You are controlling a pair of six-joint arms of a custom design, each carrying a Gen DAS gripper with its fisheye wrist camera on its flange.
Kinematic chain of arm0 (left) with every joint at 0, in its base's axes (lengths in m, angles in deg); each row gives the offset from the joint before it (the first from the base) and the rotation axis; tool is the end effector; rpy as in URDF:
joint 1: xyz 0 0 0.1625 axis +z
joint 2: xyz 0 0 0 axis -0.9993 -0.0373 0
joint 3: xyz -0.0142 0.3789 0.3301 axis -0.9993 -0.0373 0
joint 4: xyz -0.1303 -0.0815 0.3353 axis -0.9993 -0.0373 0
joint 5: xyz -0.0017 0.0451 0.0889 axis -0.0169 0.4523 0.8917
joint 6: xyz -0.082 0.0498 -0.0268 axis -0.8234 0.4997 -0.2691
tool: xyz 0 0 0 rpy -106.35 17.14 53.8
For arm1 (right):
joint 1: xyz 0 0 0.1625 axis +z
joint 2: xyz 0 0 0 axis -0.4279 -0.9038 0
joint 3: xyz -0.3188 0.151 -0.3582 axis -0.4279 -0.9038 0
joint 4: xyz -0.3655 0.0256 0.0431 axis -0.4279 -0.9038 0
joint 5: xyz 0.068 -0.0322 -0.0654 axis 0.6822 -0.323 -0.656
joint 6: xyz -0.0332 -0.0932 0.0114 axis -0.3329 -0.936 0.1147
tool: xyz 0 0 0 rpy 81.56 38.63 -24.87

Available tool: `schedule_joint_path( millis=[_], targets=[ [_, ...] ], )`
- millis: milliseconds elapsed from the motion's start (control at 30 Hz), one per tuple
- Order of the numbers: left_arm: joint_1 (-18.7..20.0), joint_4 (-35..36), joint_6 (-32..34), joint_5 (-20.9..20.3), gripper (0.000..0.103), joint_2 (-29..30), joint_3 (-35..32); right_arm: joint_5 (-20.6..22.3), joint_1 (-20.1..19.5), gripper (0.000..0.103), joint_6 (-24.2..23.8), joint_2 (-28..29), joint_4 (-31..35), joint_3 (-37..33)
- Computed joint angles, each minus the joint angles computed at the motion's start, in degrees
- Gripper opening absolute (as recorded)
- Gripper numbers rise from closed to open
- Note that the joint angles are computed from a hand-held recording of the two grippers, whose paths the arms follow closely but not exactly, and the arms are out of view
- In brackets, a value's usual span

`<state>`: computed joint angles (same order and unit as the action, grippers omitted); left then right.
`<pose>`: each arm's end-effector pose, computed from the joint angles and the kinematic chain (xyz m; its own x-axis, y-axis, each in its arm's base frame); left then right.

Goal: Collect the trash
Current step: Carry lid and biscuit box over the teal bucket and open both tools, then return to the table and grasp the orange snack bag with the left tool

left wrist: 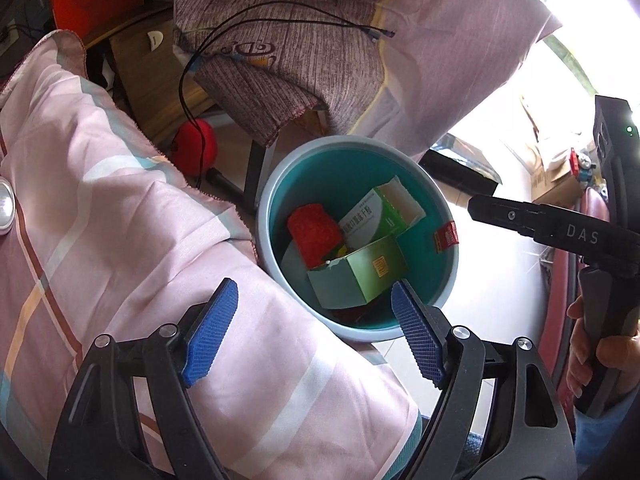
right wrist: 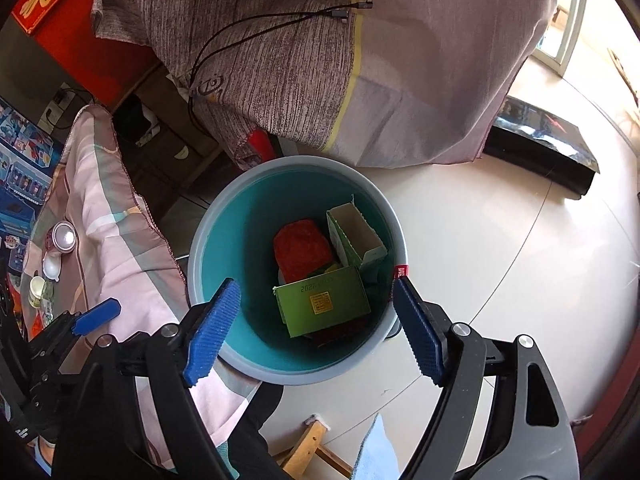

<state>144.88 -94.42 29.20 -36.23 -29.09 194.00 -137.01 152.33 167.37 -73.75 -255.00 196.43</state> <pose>-0.0913 -0.4399 0.2243 -0.4815 0.8501 -0.2135 0.8174 0.5234 0.2406 0.2736 -0.2785 0.0231 -0.6577 0.7068 0.2605 0.2791 0.5499 -0.7872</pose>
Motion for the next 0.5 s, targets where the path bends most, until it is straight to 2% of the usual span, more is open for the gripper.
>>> schedule_joint_path(
  millis=[100, 500],
  targets=[
    [0.7, 0.14, -0.05, -0.06, 0.086, -1.04, -0.29, 0.0, 0.65, 0.077, 0.49, -1.01, 4.42, -1.94],
    [6.78, 4.41, 1.84, 0.59, 0.089, -6.22, -5.51, 0.84, 2.14, 0.079, -5.14, -1.18, 16.93, -13.52]
  ],
)
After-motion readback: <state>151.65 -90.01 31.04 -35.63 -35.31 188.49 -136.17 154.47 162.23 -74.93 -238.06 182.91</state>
